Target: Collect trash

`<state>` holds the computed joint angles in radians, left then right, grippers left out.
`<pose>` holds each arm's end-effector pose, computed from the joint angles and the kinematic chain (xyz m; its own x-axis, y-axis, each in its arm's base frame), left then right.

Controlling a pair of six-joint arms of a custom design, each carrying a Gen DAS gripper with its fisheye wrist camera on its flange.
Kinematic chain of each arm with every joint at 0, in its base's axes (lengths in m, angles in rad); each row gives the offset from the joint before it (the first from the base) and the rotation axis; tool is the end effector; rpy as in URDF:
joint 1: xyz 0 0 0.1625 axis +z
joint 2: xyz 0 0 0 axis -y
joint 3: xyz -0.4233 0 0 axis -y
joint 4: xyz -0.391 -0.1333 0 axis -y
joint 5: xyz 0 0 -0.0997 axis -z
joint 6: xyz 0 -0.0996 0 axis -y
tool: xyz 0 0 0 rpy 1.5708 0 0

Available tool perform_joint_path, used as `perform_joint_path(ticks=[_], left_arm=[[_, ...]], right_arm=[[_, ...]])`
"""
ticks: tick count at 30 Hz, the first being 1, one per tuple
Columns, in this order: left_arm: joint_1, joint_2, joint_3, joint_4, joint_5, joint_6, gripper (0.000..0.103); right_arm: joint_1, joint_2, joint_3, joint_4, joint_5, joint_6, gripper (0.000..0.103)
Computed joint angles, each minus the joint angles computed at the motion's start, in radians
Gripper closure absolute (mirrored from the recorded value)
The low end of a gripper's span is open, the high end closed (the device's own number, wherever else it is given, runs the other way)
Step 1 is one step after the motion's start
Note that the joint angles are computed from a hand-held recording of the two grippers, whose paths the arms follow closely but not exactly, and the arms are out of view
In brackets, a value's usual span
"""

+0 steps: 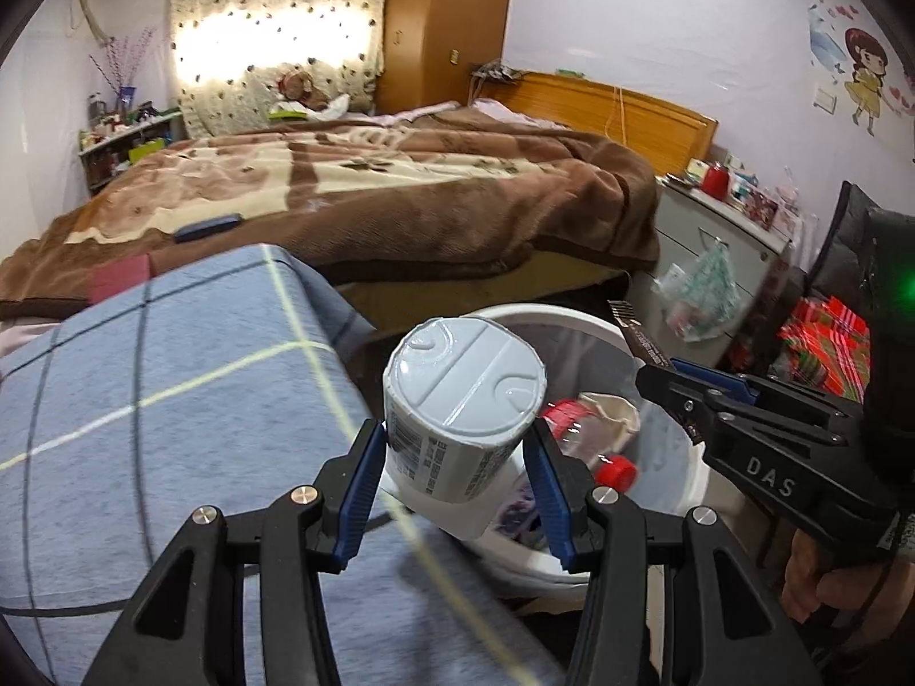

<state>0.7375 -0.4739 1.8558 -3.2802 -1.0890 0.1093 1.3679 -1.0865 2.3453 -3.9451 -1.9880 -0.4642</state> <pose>-0.3033 -0.5180 -0.0799 -0.6256 0.6218 -0.4712 0.7737 0.5723 -0.2719 0.0018 -0.4524 0.2145 -0.7748 0.2906 0.5614 -0.2888 0.6272 -0.7233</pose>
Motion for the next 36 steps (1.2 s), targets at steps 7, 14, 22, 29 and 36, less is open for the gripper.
perform_joint_path(ticks=[7, 14, 22, 29, 36], left_arm=[[-0.005, 0.032, -0.024, 0.039, -0.016, -0.021, 0.051], [-0.001, 0.037, -0.03, 0.044, -0.014, -0.034, 0.04], [-0.008, 0.033, -0.016, 0.017, 0.012, -0.034, 0.034], [-0.03, 0.015, 0.035, -0.044, 0.046, -0.024, 0.032], [-0.059, -0.011, 0.117, -0.154, 0.117, -0.034, 0.032]], right_arm=[[-0.038, -0.013, -0.003, 0.031, -0.017, 0.017, 0.082], [-0.054, -0.022, -0.002, 0.071, -0.025, 0.029, 0.079], [-0.055, -0.018, 0.01, 0.024, -0.034, 0.023, 0.046], [-0.043, -0.011, 0.053, -0.079, -0.019, 0.003, 0.046], [-0.02, 0.031, 0.094, -0.228, 0.005, -0.013, 0.046]])
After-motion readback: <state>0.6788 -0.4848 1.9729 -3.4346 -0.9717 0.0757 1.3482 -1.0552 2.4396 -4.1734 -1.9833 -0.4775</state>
